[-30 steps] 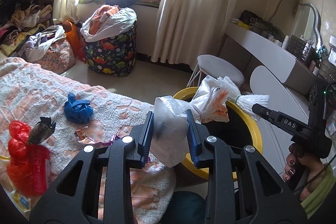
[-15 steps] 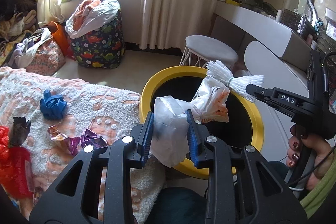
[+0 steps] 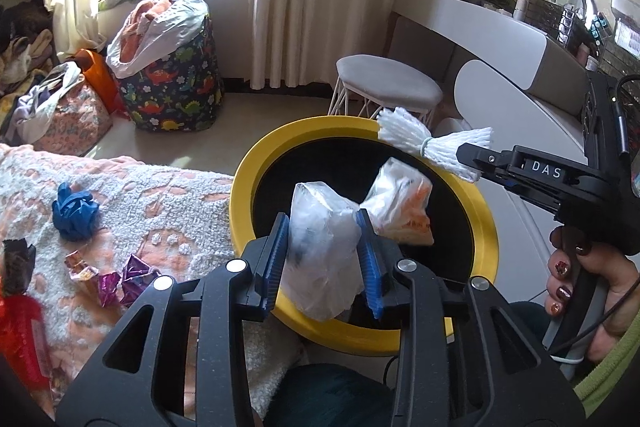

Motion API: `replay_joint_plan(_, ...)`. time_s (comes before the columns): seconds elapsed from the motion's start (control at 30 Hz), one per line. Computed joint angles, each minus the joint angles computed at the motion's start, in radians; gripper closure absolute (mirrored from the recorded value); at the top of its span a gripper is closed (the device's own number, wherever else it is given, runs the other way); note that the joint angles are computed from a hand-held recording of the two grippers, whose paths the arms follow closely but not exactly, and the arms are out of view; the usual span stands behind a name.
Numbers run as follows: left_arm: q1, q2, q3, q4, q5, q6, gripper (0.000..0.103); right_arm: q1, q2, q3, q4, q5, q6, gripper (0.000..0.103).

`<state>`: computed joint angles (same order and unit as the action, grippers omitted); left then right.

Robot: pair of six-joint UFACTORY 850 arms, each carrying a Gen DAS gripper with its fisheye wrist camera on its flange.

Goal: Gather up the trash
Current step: 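Carry both items over the yellow bin and open both tools to drop them, then move both open tools back over the trash on the bed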

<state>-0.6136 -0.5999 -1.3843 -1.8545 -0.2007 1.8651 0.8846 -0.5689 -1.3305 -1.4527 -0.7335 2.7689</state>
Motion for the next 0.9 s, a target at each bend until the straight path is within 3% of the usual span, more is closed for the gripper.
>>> replay_joint_plan(0.07,0.001,0.0,0.0,-0.011,-0.005,0.009,0.063,0.003,-0.001,-0.001,0.008,-0.011,0.001,0.062)
replay_joint_plan(0.1,0.001,0.002,0.003,-0.041,-0.005,0.037,0.05,0.002,-0.001,-0.001,0.008,-0.011,0.0,0.061)
replay_joint_plan(0.17,0.007,0.01,0.014,-0.107,-0.022,0.09,0.033,0.002,0.001,0.001,0.01,-0.011,-0.005,0.06)
replay_joint_plan(0.3,0.015,0.032,0.041,-0.291,-0.024,0.25,0.014,0.01,-0.001,-0.01,0.013,-0.03,-0.032,0.051)
replay_joint_plan(0.6,0.044,0.094,0.115,-0.671,-0.041,0.572,0.011,0.028,-0.032,-0.08,-0.021,-0.053,-0.123,0.044)
replay_joint_plan(0.9,0.084,0.139,0.168,-0.863,-0.054,0.732,0.011,0.044,-0.088,-0.183,-0.039,-0.016,-0.226,0.042)
